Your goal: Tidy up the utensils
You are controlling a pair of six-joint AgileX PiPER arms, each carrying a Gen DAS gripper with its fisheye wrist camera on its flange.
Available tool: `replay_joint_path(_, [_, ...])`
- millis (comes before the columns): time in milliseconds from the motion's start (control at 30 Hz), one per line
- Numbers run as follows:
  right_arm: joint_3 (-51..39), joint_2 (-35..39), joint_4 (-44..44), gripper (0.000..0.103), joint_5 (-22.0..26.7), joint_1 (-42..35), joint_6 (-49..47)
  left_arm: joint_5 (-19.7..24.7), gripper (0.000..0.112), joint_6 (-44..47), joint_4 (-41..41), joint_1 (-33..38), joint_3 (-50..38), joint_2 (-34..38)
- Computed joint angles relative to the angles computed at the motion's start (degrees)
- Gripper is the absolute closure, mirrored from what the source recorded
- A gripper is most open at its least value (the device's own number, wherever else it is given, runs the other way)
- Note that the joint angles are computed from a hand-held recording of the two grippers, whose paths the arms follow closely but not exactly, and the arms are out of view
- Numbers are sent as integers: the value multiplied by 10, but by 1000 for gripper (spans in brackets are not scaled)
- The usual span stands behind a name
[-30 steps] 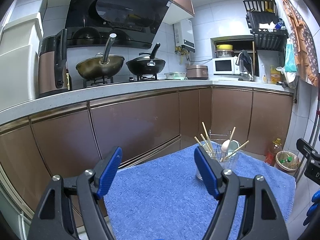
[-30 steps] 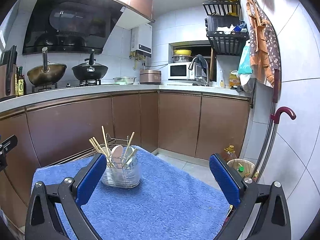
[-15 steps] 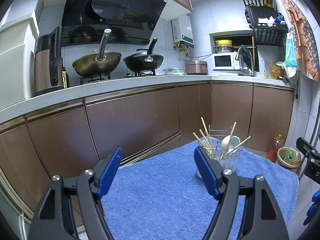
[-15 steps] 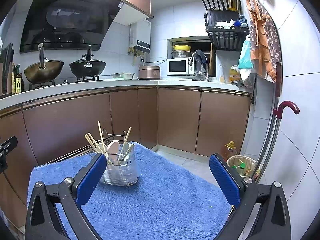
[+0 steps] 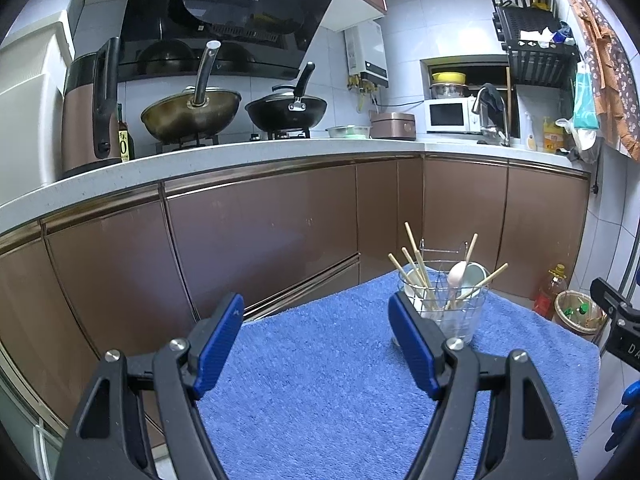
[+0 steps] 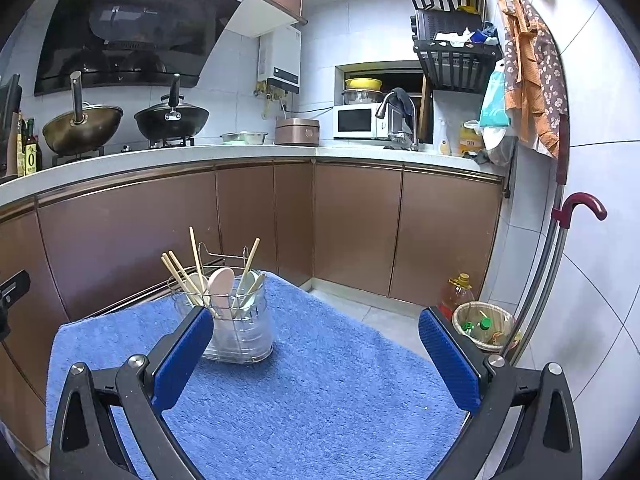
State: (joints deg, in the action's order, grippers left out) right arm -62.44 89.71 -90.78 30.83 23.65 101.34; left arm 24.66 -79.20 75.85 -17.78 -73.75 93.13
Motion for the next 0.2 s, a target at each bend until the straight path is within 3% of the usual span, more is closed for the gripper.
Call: replay_joint_path(200, [-12,16,19,0,0,-2,-22,-15,39,17,-23,14,-8,10])
